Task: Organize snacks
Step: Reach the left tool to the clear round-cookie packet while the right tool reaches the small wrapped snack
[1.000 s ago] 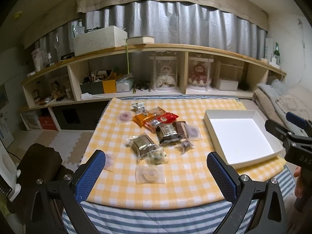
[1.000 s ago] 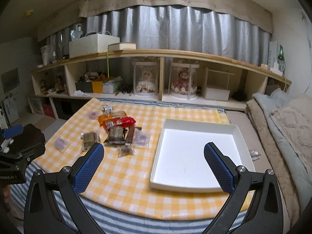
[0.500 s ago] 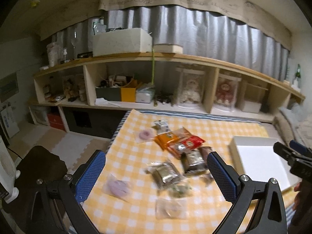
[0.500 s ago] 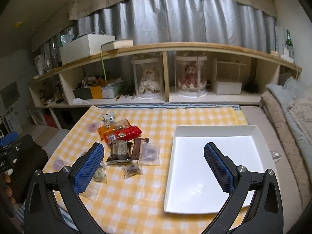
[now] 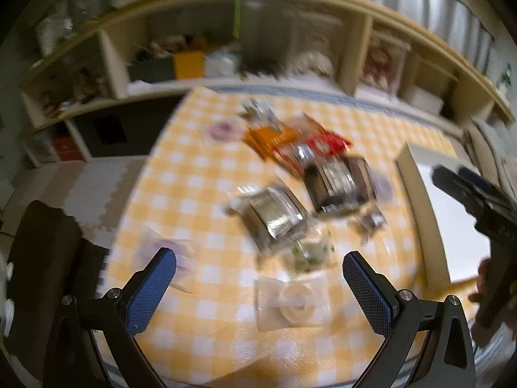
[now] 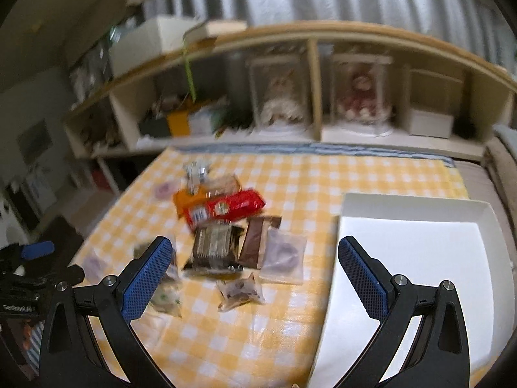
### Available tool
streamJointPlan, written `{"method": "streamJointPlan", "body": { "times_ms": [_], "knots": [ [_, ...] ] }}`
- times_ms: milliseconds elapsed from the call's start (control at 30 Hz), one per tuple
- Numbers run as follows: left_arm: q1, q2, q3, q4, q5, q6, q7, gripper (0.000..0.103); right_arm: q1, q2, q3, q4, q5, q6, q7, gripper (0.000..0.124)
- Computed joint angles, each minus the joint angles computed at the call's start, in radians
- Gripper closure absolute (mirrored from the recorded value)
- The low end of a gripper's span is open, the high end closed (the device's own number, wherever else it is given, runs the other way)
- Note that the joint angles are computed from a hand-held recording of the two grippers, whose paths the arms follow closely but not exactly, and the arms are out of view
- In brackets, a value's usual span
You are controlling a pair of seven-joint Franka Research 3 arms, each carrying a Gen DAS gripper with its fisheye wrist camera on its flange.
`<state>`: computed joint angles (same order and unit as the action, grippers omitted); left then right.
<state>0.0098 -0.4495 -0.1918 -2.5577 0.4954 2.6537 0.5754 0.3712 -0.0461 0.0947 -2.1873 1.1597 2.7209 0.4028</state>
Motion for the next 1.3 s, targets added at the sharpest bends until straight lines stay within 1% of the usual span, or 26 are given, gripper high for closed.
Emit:
{"method": "streamJointPlan", "body": {
  "times_ms": [33,67,100,133,167,233,267,300,367,433,500,633,733,767,867,900,933,1000,1067,1100,1200,1300],
  "knots": [
    [-0.009,0.028,0.019,0.012,-0.009,0.018,0.035,0.0,-0.002,0.012,-0.003,0.007,-0.004,-0.027,-0.002,0.021],
    [-0.008,0.051,0.025,0.022,-0.008,0.031,0.054,0.0,-0.008,0.027,-0.008,0.021,-0.01,-0.07,0.0,0.021],
    [0.0,0.079,0.025,0.038,0.0,0.037,0.065,0.0,-0.016,0.044,-0.011,0.035,-0.023,-0.119,0.01,0.021],
    [0.013,0.119,0.023,0.066,0.015,0.037,0.073,0.0,-0.023,0.057,-0.011,0.047,-0.051,-0.151,0.039,0.021],
    [0.026,0.13,0.011,0.069,0.041,0.042,0.053,0.0,-0.029,0.076,-0.009,0.061,-0.103,-0.178,0.09,0.021],
    [0.046,0.191,0.009,0.108,0.079,0.036,0.038,0.0,-0.039,0.096,-0.003,0.071,-0.141,-0.21,0.103,0.021],
    [0.056,0.211,0.002,0.114,0.115,0.043,0.007,0.0,-0.04,0.1,0.003,0.069,-0.154,-0.205,0.096,0.025],
    [0.057,0.239,0.012,0.13,0.123,0.037,0.013,0.0,-0.04,0.105,0.008,0.067,-0.174,-0.202,0.086,0.035],
    [0.056,0.279,0.015,0.149,0.159,0.03,-0.012,0.0,-0.043,0.123,0.013,0.075,-0.209,-0.218,0.084,0.046],
    [0.051,0.311,0.031,0.163,0.17,0.023,-0.016,0.0,-0.047,0.148,0.017,0.089,-0.242,-0.242,0.094,0.049],
    [0.041,0.309,0.045,0.15,0.152,0.021,-0.013,0.0,-0.05,0.17,0.023,0.103,-0.264,-0.262,0.101,0.054],
    [0.031,0.334,0.074,0.154,0.072,0.016,0.04,0.0,-0.046,0.2,0.036,0.11,-0.321,-0.244,0.109,0.058],
    [0.027,0.353,0.08,0.167,0.033,-0.017,0.084,0.0,-0.046,0.221,0.042,0.12,-0.347,-0.232,0.131,0.067],
    [0.027,0.347,0.08,0.161,0.034,-0.026,0.085,0.0,-0.047,0.226,0.043,0.123,-0.353,-0.23,0.14,0.074],
    [0.02,0.359,0.073,0.174,0.045,-0.065,0.103,0.0,-0.058,0.231,0.047,0.131,-0.342,-0.239,0.153,0.08],
    [0.016,0.362,0.07,0.177,0.049,-0.081,0.111,0.0,-0.063,0.226,0.049,0.13,-0.334,-0.246,0.146,0.085],
    [0.011,0.36,0.069,0.174,0.047,-0.089,0.122,0.0,-0.065,0.221,0.049,0.129,-0.332,-0.253,0.147,0.087],
    [-0.002,0.358,0.066,0.169,0.024,-0.106,0.158,0.0,-0.067,0.207,0.047,0.121,-0.329,-0.257,0.156,0.1],
    [-0.016,0.357,0.061,0.166,0.002,-0.13,0.195,0.0,-0.069,0.199,0.043,0.116,-0.326,-0.265,0.165,0.102],
    [-0.022,0.353,0.057,0.162,0.002,-0.138,0.201,0.0,-0.068,0.199,0.042,0.117,-0.329,-0.267,0.169,0.106],
    [-0.038,0.33,0.053,0.145,-0.034,-0.143,0.223,0.0,-0.065,0.184,0.04,0.101,-0.341,-0.263,0.168,0.106],
    [-0.047,0.283,0.043,0.119,-0.036,-0.14,0.206,0.0,-0.068,0.182,0.036,0.101,-0.333,-0.278,0.166,0.106]
  ]
}}
